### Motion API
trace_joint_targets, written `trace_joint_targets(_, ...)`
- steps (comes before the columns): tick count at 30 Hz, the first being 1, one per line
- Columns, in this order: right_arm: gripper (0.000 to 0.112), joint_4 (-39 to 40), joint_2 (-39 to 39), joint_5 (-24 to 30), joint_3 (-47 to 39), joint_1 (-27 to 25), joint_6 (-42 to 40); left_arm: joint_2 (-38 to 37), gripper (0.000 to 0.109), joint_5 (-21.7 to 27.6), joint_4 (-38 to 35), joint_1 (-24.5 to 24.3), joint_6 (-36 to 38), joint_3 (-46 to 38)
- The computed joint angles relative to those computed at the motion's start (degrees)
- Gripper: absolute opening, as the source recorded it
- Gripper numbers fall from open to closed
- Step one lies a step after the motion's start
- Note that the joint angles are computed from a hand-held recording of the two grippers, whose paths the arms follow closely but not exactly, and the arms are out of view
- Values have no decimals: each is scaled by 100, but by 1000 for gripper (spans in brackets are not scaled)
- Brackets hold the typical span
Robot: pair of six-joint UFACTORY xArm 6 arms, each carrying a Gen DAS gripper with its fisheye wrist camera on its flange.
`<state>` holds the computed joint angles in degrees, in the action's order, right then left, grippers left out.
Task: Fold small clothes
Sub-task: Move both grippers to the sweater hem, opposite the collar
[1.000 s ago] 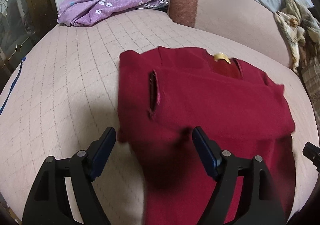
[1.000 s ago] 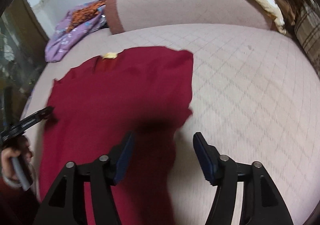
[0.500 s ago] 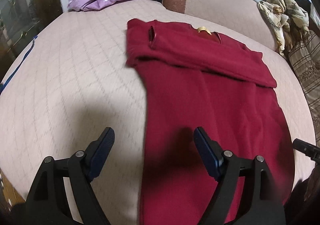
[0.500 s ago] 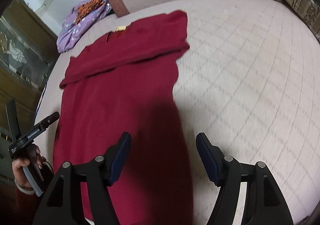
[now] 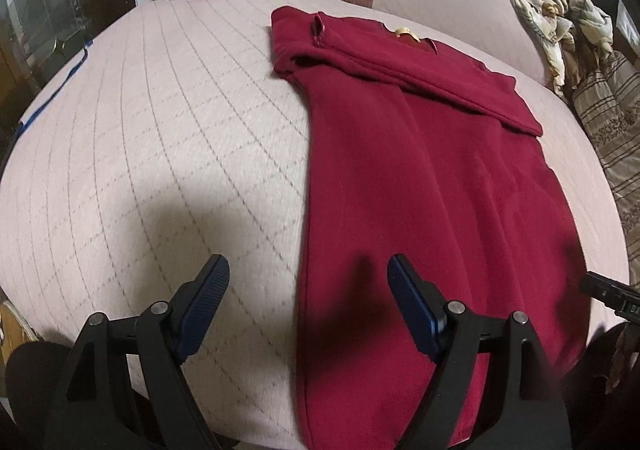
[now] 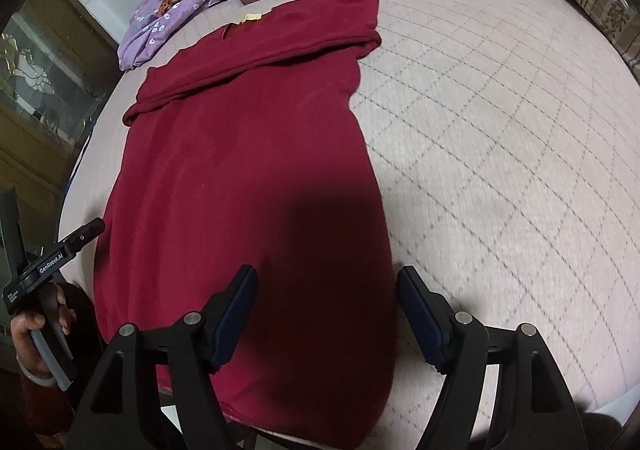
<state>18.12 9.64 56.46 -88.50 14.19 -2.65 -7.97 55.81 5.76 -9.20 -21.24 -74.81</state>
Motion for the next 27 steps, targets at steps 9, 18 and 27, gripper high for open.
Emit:
trace_joint_targets(9, 74, -43, -328, 75, 372, -94, 109, -616, 81, 83, -334, 41, 156, 675)
trace_joint_targets(18, 75, -83, -582, 373, 591, -139, -38, -911, 82, 306, -1040, 112, 397, 893)
trace_joint_targets(27, 73, 792, -877, 276, 1068, -201, -805, -873, 85, 293, -1152, -62, 521, 908)
